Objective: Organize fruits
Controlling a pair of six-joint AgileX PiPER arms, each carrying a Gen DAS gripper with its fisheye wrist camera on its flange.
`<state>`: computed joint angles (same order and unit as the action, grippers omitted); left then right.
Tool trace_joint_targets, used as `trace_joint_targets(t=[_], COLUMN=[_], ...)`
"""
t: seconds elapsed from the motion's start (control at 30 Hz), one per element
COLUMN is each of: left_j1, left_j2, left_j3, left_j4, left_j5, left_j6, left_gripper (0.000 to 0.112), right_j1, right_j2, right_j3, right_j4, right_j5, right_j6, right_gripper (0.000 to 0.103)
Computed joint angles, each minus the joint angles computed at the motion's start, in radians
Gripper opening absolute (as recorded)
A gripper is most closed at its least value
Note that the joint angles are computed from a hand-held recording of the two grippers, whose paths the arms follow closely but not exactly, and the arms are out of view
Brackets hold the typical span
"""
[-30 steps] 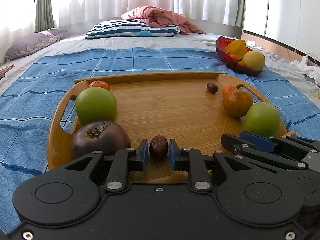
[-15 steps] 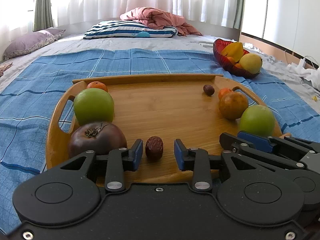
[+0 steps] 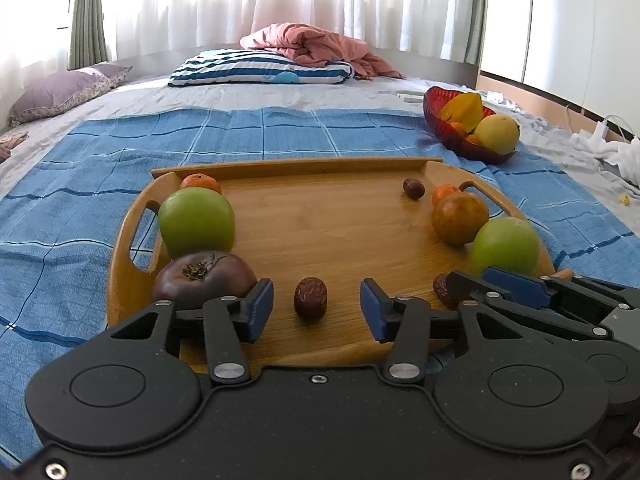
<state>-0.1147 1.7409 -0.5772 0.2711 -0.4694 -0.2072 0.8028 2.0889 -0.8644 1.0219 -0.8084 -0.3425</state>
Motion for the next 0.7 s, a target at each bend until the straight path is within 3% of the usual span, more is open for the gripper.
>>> trace_joint_targets(t=[0.43,0.7], left_j1=[0.043,0.048], left_j2=[-0.073,-0.122], left_j3=[0.045,0.088], left_j4=[0.154,0.153], left_j5=[0.004,-0.010], left_j6=[-0.139,-0.130], left_gripper=[0.057,0.077], right_j1=[0.024,0.039], right_j2=[-0.034,-0.051], right_j3=[0.053,0.088], right_j4=[0.007,0.031], right_j5=[-0.039,-0.083], right_j6=[0.033,0.042], right_gripper=[0.058,0.066])
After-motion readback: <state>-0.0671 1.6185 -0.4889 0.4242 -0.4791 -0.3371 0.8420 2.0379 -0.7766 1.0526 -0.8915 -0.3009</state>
